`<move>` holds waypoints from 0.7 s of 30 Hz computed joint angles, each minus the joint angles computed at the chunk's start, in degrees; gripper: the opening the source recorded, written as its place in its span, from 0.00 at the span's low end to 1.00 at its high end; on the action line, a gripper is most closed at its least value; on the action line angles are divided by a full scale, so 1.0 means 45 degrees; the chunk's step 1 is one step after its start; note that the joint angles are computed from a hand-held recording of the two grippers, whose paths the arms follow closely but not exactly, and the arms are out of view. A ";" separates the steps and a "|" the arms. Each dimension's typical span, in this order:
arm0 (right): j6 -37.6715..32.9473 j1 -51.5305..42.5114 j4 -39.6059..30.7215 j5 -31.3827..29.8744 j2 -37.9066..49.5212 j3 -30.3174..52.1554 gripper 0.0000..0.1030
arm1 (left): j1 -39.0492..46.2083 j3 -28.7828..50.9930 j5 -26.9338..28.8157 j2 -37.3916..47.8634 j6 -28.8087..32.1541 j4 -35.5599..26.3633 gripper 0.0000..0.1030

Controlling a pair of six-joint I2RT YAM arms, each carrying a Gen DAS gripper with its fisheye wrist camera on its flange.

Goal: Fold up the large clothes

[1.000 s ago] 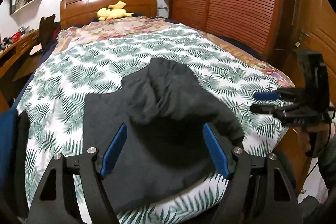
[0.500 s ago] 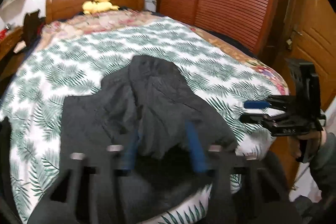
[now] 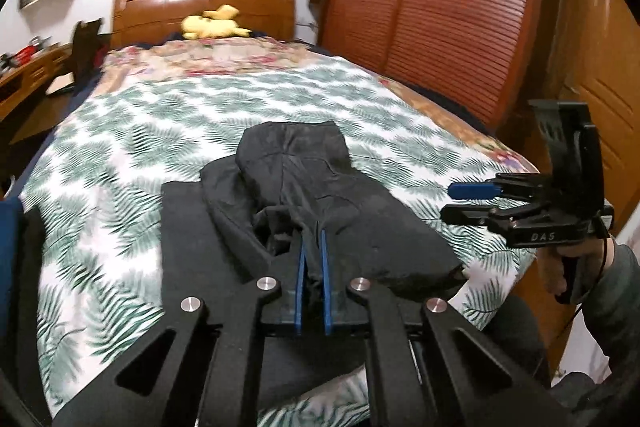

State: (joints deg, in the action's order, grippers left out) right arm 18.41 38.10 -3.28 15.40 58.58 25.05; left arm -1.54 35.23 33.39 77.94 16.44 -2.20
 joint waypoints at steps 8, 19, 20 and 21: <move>-0.0522 0.1617 0.1707 -0.0068 0.3183 0.1686 0.48 | 0.2761 -0.0712 0.0549 0.0928 0.0992 0.0203 0.07; -0.0718 0.1546 0.1816 -0.0110 0.6132 0.2232 0.48 | 0.2400 -0.1143 0.0126 0.3745 0.1424 0.1754 0.07; -0.0614 0.1515 0.1968 -0.0174 0.6227 0.2128 0.48 | 0.2287 -0.1197 0.0074 0.3912 0.1410 0.1944 0.07; -0.0526 0.1559 0.2059 -0.0154 0.6410 0.2198 0.48 | 0.2181 -0.1266 0.0028 0.4029 0.1352 0.2149 0.07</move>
